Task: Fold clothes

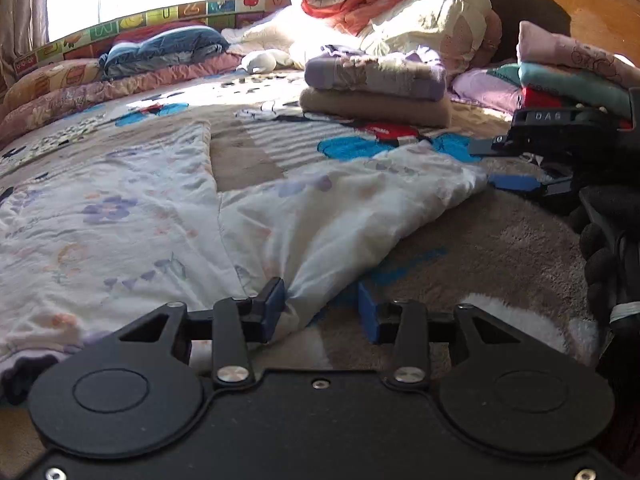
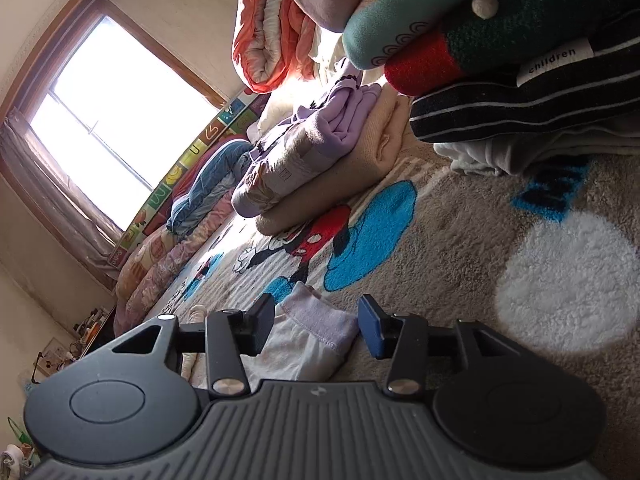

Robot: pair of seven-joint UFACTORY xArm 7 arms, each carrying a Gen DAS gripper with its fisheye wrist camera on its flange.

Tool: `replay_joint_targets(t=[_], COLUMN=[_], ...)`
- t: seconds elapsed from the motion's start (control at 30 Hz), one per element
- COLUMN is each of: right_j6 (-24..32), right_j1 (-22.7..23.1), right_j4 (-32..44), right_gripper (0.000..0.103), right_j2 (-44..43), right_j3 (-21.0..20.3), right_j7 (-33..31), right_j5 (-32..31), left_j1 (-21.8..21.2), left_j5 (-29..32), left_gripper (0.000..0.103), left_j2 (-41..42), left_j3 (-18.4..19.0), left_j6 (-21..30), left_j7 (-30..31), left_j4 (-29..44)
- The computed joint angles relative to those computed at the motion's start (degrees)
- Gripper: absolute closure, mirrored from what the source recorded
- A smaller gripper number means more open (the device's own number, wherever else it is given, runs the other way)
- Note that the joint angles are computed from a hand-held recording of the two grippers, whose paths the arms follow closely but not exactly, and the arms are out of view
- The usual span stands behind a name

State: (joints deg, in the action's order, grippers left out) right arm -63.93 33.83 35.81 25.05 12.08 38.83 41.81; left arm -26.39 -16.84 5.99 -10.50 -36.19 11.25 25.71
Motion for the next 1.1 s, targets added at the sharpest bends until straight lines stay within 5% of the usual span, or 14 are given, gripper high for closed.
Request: replay_joint_targets(t=[0.07, 0.2, 0.3, 0.53, 0.83, 1.1], right_j6=[2.64, 5.82, 5.17, 0.64, -9.65, -17.11], right_j1=[-0.39, 0.49, -0.29, -5.1, -10.7, -16.35], right_j4=[0.32, 1.28, 0.49, -5.5, -11.64, -12.7], right_gripper=[0.055, 0.052, 0.053, 0.053, 0.045, 0.044], right_j2=[-0.21, -1.11, -1.26, -3.06, -2.53, 0.02], right_j3=[-0.21, -0.91, -0.67, -0.37, -1.72, -3.09], right_j7=[-1.12, -6.64, -4.71, 8.61, 19.42, 21.68], right_j5=[-0.64, 0.27, -1.21, -11.96, -24.53, -38.28], left_j1=[-3.53, -3.23, -5.69, -15.42, -22.69, -23.38], left_j5=[-6.2, -6.7, -13.55, -35.48, -44.83, -53.33], left_gripper=[0.063, 0.063, 0.063, 0.062, 0.056, 0.056], left_j2=[1.27, -1.42, -1.98, 5.05, 17.12, 24.36], left_j3=[0.3, -1.49, -3.16, -5.38, -3.93, -4.27], left_j6=[-2.16, -4.83, -7.23, -13.59, -20.51, -19.36], left_j7=[5.37, 2.86, 7.28, 34.46, 56.7, 72.62], left_j4=[0.17, -2.45, -2.97, 5.72, 20.2, 33.6])
